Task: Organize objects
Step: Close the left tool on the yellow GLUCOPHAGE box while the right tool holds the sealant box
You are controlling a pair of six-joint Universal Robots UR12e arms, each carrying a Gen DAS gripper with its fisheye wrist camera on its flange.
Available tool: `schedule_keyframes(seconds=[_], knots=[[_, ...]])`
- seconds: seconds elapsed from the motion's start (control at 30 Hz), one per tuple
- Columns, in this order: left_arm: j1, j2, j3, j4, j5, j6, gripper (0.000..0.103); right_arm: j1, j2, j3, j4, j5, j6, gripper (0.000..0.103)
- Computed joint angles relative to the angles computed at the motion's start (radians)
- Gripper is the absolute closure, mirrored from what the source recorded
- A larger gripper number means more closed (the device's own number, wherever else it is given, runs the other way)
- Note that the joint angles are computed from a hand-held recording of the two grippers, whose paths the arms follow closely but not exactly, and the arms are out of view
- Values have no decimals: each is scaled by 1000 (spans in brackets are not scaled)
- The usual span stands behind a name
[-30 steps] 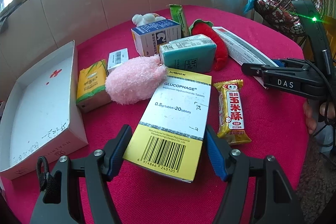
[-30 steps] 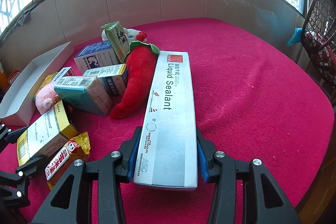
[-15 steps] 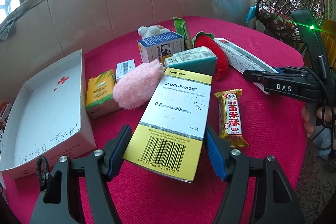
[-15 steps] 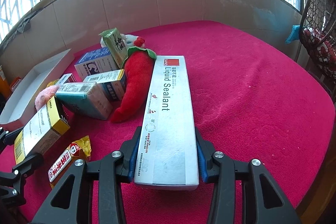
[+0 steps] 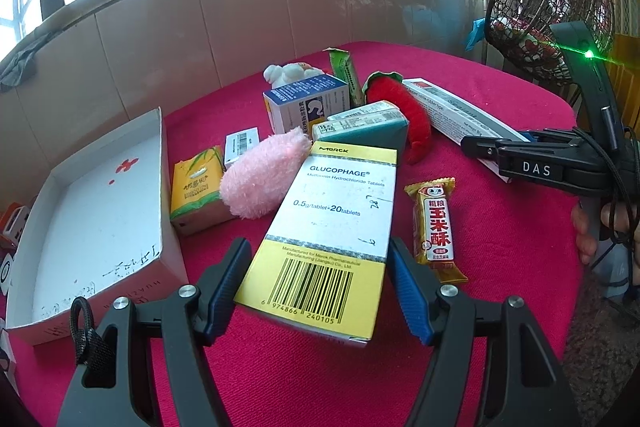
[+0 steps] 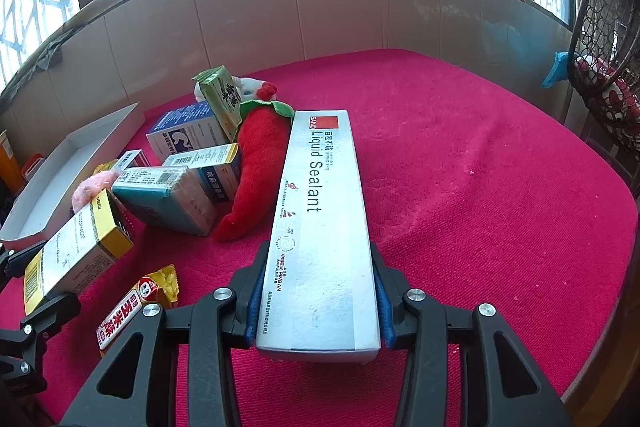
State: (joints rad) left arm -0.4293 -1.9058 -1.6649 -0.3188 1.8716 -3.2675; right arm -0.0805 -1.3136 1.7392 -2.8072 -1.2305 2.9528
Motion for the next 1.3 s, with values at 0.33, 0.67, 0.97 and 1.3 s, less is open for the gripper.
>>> schedule_keyframes(seconds=[0.33, 0.67, 0.97, 1.3], knots=[[-4, 6, -20, 55, 20, 0, 35, 0, -1, 6, -17, 3, 8, 56], [-13, 9, -39, 131, 65, 2, 35, -3, -2, 10, -28, 6, 11, 56], [-18, 9, -46, 167, 90, 7, 35, -3, -3, 14, -44, 9, 17, 56], [-26, 8, -57, 223, 134, 14, 35, -5, -4, 18, -60, 9, 23, 56]])
